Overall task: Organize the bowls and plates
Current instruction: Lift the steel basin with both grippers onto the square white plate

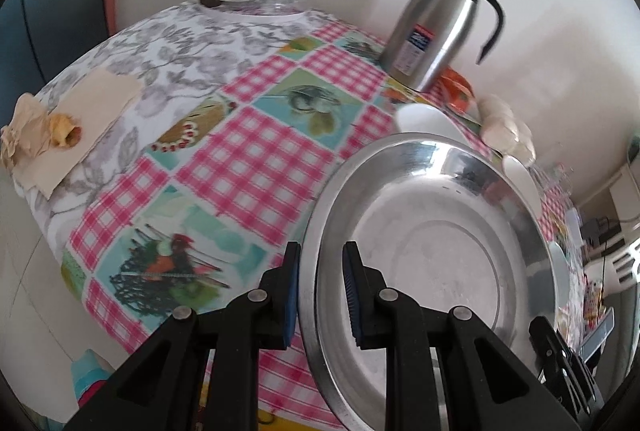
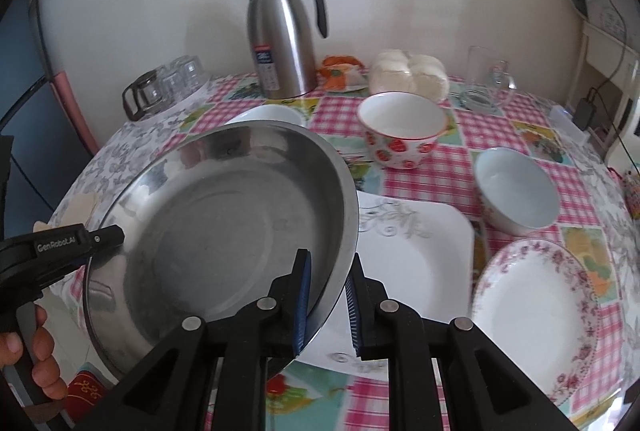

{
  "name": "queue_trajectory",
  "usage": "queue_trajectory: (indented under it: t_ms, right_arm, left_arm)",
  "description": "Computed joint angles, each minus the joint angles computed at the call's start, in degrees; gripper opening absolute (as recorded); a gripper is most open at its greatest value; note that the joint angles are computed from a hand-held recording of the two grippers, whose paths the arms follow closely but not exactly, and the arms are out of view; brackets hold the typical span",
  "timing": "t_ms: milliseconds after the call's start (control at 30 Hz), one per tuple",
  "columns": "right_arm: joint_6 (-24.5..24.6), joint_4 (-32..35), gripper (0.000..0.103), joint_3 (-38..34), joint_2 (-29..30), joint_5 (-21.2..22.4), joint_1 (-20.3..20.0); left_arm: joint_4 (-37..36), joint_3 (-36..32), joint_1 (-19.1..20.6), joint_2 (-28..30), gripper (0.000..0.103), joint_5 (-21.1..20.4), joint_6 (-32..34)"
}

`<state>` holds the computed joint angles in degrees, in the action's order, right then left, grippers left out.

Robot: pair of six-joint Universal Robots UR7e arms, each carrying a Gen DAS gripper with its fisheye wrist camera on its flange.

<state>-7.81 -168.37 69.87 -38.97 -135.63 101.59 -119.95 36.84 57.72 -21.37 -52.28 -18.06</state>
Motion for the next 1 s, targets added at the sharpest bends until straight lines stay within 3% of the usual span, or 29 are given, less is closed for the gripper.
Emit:
queue_trajectory:
  t_ms: [400, 1000]
  right_arm:
    - [0.3, -1.1, 0.020, 4.8, -4.0, -2.9, -1.5]
    - [5.8, 3.4, 0.022, 8.3, -7.4, -5.8, -3.9]
  left_arm:
    - [1.5, 0.5, -1.8, 1.1, 0.022, -1.8, 0.8]
    - [10.9, -5.0, -3.5, 5.6, 0.022, -1.6, 2.8]
